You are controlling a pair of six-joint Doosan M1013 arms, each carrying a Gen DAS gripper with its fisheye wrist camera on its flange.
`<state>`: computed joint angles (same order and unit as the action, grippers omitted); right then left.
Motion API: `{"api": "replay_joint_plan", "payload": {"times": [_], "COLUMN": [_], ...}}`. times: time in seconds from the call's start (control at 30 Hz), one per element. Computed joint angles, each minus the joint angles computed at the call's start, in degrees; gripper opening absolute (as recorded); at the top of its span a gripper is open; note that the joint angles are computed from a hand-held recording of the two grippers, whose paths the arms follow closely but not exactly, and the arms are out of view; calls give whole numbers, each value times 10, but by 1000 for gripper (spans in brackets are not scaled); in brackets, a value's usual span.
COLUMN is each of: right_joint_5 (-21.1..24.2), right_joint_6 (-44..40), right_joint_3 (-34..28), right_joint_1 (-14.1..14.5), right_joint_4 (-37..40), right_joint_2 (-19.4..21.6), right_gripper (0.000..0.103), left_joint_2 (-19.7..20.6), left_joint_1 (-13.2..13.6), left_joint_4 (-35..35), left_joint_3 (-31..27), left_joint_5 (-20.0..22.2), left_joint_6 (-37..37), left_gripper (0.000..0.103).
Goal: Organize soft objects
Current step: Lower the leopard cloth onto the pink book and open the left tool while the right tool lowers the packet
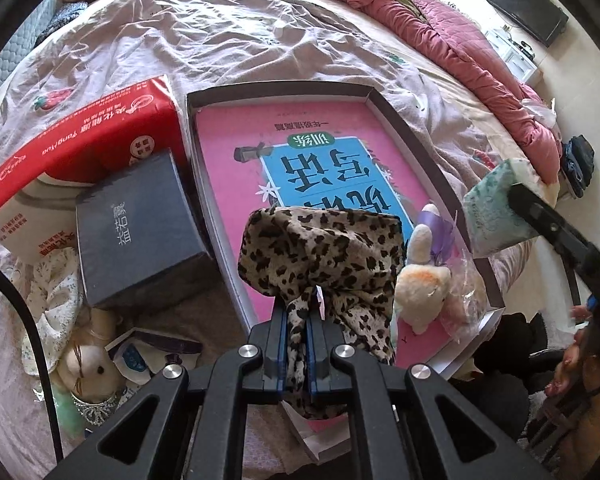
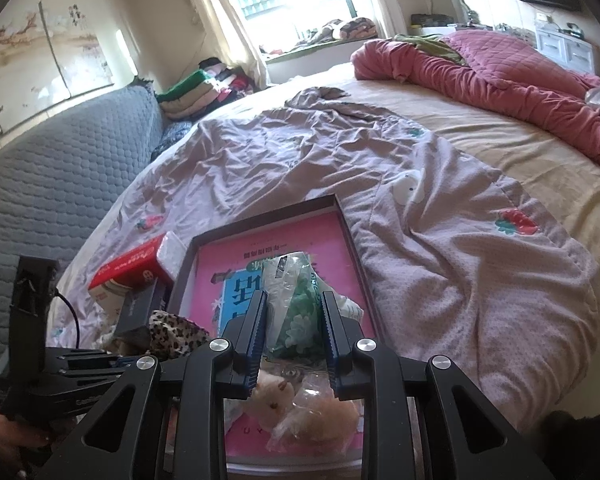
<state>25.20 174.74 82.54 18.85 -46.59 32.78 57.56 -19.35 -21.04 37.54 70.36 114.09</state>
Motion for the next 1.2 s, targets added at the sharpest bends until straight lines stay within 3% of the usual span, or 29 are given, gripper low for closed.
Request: {"api": "replay_joint_plan", "payload": {"times": [0.27,0.57,0.83,1.0,1.2], "right_joint_5": [38,41,16,17,32], "right_joint_6": [-96,-160,-172,-168,-155], "right_joint_3": [-27,-44,-38,-39,-42], "right_joint_1": [1,-2,-4,-1,4], "right_joint_4": [59,119,148,147,127], "right_joint_2": [24,43,41,40,38], "right_gripper": [28,31,41,49,51], "left_joint_2": [7,14,14,10,2], "left_joint_1": [3,3,4,4,0], "left_joint_4": [-18,-14,-18,-22,-3], "left_joint_3": [-7,-17,-17,-13,-1], "left_joint_5": [9,15,14,7,-3], "left_joint_6": [3,-4,-10,-5,3], "left_gripper": [8,8,8,9,14]}}
